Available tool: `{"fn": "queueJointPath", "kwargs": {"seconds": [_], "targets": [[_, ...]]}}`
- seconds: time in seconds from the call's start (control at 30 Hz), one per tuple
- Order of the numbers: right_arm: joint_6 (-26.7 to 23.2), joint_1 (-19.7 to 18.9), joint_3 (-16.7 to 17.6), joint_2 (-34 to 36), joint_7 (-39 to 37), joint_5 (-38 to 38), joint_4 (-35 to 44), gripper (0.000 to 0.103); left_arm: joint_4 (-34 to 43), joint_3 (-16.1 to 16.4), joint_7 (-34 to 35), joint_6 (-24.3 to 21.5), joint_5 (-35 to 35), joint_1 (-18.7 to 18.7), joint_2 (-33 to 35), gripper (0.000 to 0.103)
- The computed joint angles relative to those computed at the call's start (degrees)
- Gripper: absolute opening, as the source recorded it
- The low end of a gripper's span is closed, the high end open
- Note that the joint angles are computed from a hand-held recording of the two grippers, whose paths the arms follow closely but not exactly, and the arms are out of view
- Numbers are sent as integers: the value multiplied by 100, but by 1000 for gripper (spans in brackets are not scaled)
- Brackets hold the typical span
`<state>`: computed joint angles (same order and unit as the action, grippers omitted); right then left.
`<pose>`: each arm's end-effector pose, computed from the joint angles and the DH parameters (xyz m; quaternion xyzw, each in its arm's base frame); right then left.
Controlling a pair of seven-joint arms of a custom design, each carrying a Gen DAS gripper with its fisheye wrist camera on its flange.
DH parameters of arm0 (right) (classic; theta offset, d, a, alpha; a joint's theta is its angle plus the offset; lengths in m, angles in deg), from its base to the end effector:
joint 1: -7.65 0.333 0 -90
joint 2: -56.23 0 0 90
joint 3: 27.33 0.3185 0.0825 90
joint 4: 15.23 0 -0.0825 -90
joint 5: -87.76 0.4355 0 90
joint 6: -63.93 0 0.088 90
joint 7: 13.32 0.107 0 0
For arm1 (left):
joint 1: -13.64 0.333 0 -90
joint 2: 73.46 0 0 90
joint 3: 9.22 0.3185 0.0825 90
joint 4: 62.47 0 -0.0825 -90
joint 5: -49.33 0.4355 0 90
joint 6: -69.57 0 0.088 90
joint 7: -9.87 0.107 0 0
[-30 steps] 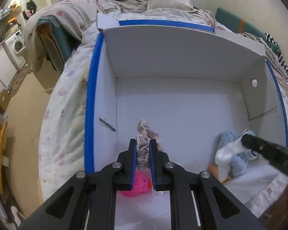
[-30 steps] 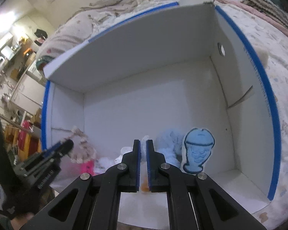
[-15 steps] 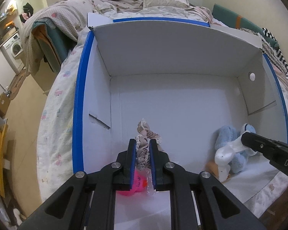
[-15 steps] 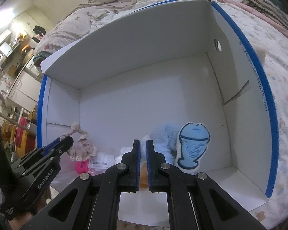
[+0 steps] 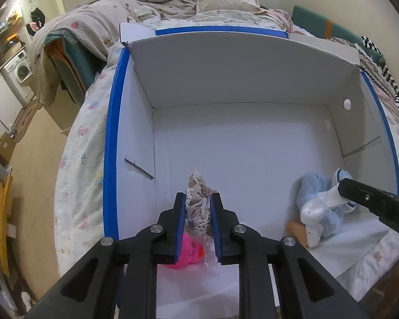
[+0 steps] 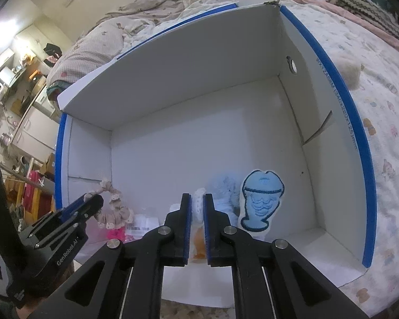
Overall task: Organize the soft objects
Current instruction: 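Carry both items into the box and open both tools to release them, then withdraw both tools from the box and lower the left tool to the cream fabric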
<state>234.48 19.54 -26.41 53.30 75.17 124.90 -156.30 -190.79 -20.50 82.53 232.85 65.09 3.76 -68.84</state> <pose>0.5352 0.0788 0.3335 -0.5429 0.7851 -0.0615 0.2918 0.5653 -0.2335 0.3593 -0.5701 0.7763 -0.2067 0.1719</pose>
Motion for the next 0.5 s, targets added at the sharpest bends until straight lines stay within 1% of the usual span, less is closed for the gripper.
{"fn": "queueJointPath", "kwargs": {"seconds": [0.03,0.1,0.17,0.2,0.27,0.3,0.37,0.43,0.5], "targets": [[11,8,4,1,-14,15,5,10,-19,-13,64,13,-64,11,-25,17],[48,13,16,-4,26,-19,1,15,-53,-15,111,34,-111,19,-70,20],[99,36,16,-6,2,73,0,32,-72,-22,166,24,-191,25,-109,31],[126,44,8,-26,-30,134,-21,36,-86,-22,183,26,-232,28,-130,34],[179,60,6,-44,-28,206,-35,64,-120,6,49,58,-112,15,-168,49],[231,74,-1,-69,-60,284,-64,67,-137,19,-28,76,-27,11,-191,52],[293,80,-8,-105,-32,306,-107,68,-181,23,-55,124,-7,16,-244,57],[247,101,-39,-114,-90,411,-93,71,-205,11,50,140,-145,28,-278,60],[281,101,-36,-145,-50,423,-130,72,-219,18,33,118,-163,31,-312,60]]}}
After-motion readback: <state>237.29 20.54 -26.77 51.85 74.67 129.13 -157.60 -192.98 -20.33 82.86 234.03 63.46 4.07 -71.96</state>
